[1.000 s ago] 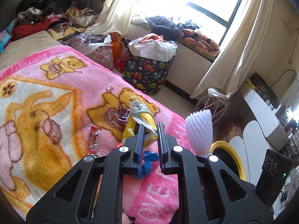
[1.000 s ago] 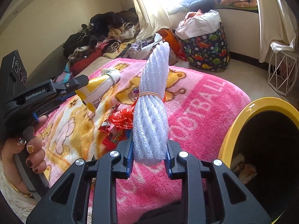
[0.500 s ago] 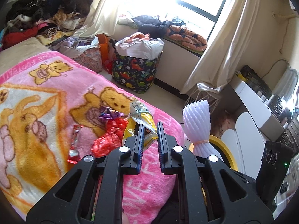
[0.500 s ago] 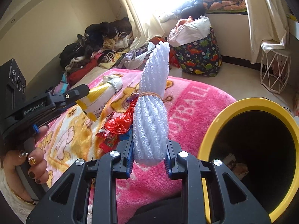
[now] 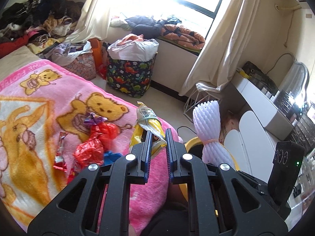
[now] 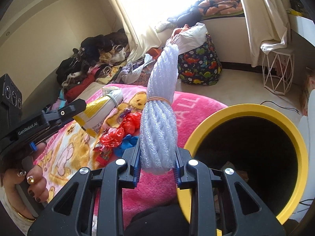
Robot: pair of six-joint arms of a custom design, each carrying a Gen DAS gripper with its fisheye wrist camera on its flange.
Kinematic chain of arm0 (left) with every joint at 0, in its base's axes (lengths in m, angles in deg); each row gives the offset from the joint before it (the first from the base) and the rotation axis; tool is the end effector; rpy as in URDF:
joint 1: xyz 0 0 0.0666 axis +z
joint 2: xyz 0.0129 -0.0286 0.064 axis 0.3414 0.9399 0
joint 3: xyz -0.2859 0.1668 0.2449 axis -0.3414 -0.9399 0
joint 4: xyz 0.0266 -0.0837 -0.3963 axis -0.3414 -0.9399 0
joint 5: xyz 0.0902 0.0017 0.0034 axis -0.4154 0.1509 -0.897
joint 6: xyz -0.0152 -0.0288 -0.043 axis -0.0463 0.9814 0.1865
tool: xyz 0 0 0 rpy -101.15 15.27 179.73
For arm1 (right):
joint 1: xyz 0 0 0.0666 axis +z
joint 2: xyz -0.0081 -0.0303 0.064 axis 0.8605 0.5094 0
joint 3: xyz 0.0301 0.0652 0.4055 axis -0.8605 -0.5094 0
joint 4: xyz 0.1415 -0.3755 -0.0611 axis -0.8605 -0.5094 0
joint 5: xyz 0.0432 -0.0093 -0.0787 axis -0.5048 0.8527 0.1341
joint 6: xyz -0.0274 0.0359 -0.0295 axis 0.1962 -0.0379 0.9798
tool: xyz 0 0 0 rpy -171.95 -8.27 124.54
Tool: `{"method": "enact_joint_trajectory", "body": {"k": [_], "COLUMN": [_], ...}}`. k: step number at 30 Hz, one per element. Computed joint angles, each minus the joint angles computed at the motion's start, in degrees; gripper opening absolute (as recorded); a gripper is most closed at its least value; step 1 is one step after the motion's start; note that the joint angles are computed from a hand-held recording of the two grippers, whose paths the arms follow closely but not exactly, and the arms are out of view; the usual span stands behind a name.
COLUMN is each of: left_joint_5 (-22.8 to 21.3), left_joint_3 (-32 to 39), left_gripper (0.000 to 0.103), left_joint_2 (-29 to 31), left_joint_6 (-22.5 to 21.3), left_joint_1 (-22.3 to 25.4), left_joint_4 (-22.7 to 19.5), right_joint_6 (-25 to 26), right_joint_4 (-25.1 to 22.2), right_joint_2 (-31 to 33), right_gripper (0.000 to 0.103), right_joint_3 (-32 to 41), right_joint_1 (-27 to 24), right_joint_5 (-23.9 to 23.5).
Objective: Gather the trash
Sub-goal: 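Carry both items over the yellow bin and open both tools to drop them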
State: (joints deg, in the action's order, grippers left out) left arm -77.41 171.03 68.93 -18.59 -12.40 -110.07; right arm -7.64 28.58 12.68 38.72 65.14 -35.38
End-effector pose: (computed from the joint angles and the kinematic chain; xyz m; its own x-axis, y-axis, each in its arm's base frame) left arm 0.5101 -0.3148 0.5966 -0.6001 -0.2289 -0.7665 0.0670 0.9404 -0.3333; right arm 0.5259 0.0689 0.5814 -0.7053 -0.0129 -0.7088 -0.3721 0.8578 0.3546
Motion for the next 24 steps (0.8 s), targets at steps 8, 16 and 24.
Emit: {"method": "enact_joint_trajectory", "body": {"k": [8,16,24], "left_joint_5": [0.0,0.9,1.6], "left_joint_3": [3.4,6.9,9.9], "left_gripper": [0.009,0.009,0.009], "left_joint_2": [2.5,5.2,7.6], "left_joint_6": [-0.6,-1.4,-2.2], "left_joint_1": [-1.9,-3.4,-4.5], "left_joint_4": [-1.2,-2.1,-3.4], "right_joint_6": [-0.6,-1.5,-2.0], "right_joint_4": [0.7,1.6,2.1], "right_joint_2": [-1.0,-1.8,-2.2], "right_gripper": [0.025,0.025,0.025], "right_joint_3": [-1.0,-2.2,-3.2], "right_joint_1": [-2.8,-5.4,-7.7], "right_joint_5": [-0.5,-0.7,-0.7]}}
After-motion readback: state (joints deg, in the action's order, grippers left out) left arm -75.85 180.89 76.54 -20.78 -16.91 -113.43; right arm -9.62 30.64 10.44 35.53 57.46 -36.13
